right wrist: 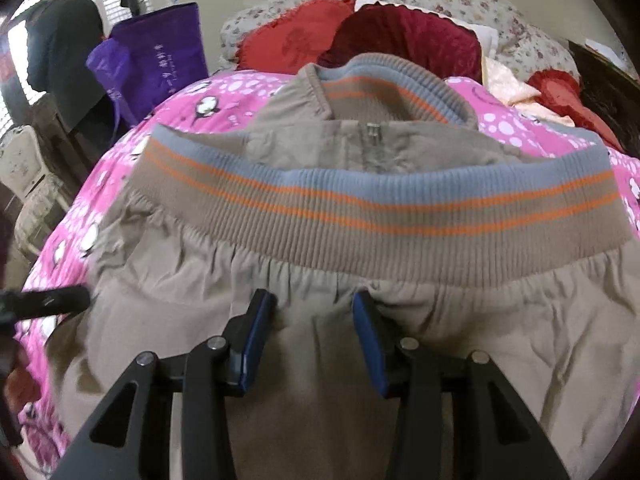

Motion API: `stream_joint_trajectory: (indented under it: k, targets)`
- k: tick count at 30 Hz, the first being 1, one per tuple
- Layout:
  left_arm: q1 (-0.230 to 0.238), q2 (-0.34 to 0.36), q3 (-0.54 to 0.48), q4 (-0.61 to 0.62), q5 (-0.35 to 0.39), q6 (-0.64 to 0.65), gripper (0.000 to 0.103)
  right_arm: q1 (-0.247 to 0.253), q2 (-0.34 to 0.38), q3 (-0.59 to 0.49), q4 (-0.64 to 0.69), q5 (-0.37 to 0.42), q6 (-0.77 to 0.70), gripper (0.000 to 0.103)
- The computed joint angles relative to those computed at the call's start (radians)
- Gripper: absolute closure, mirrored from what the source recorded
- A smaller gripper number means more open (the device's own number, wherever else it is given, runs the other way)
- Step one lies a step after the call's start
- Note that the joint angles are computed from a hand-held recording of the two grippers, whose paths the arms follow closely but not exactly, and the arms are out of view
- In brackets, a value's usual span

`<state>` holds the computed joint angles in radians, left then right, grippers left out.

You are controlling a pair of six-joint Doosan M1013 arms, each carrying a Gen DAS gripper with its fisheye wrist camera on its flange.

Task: Fold large clothes

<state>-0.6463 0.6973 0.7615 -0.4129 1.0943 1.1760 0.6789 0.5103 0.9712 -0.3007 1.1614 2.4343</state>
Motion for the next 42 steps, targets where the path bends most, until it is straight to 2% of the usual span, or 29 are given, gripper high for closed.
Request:
stream_joint_trajectory:
  k: [6,7,10,15,18,21,23,24,26,28,32,33,34,36,37,39,42]
  targets:
    - [-0.015,0.018,-0.036,0.038,0.03,0.005,0.04,0.001,-0.072,0.102,0.04,-0.055,0.045,0.057]
    - [-0.017,0.018,-0.04,0.042,0.033,0.004,0.046,-0.001,-0.083,0.118,0.052,-0.064,0.056,0.057]
    - [-0.021,0.018,-0.063,0.07,0.057,0.005,0.048,0.0,-0.106,0.149,0.065,-0.084,0.074,0.057]
    - [-0.021,0.004,-0.061,0.192,0.019,-0.081,0.045,0.005,-0.119,0.157,0.065,-0.087,0.06,0.057]
    - [-0.013,0.04,-0.111,0.185,0.065,-0.112,0.044,0.004,-0.121,0.161,0.08,-0.094,0.073,0.057]
    - [-0.011,0.092,-0.179,0.118,0.153,-0.078,0.044,0.005,-0.123,0.165,0.085,-0.095,0.082,0.057]
    - [-0.027,0.089,-0.176,0.159,0.144,-0.048,0.044,0.006,-0.123,0.164,0.084,-0.09,0.08,0.057]
    - [-0.028,0.088,-0.176,0.141,0.143,-0.016,0.045,0.006,-0.123,0.163,0.085,-0.089,0.079,0.056]
    - [-0.025,0.084,-0.172,0.093,0.137,0.042,0.055,0.006,-0.125,0.164,0.083,-0.086,0.073,0.056]
    - [-0.025,0.083,-0.171,0.101,0.134,0.051,0.056,0.003,-0.128,0.168,0.082,-0.088,0.07,0.056]
    - [-0.011,0.078,-0.147,0.066,0.117,-0.013,0.057,-0.004,-0.133,0.186,0.082,-0.108,0.099,0.056]
    - [-0.014,0.074,-0.143,0.073,0.112,-0.004,0.067,-0.005,-0.134,0.191,0.077,-0.113,0.112,0.056]
    - [-0.018,0.07,-0.142,0.088,0.113,0.011,0.082,-0.005,-0.137,0.198,0.071,-0.123,0.127,0.056]
    - [-0.029,0.057,-0.136,0.115,0.107,0.039,0.101,-0.006,-0.139,0.207,0.059,-0.137,0.15,0.057]
    - [-0.034,0.053,-0.143,0.118,0.105,0.046,0.103,-0.008,-0.136,0.206,0.058,-0.134,0.153,0.058]
    - [-0.041,0.047,-0.159,0.106,0.095,0.06,0.103,-0.014,-0.127,0.2,0.058,-0.124,0.147,0.071]
    - [-0.045,0.038,-0.191,0.032,0.076,0.083,0.103,-0.028,-0.118,0.203,0.075,-0.121,0.133,0.081]
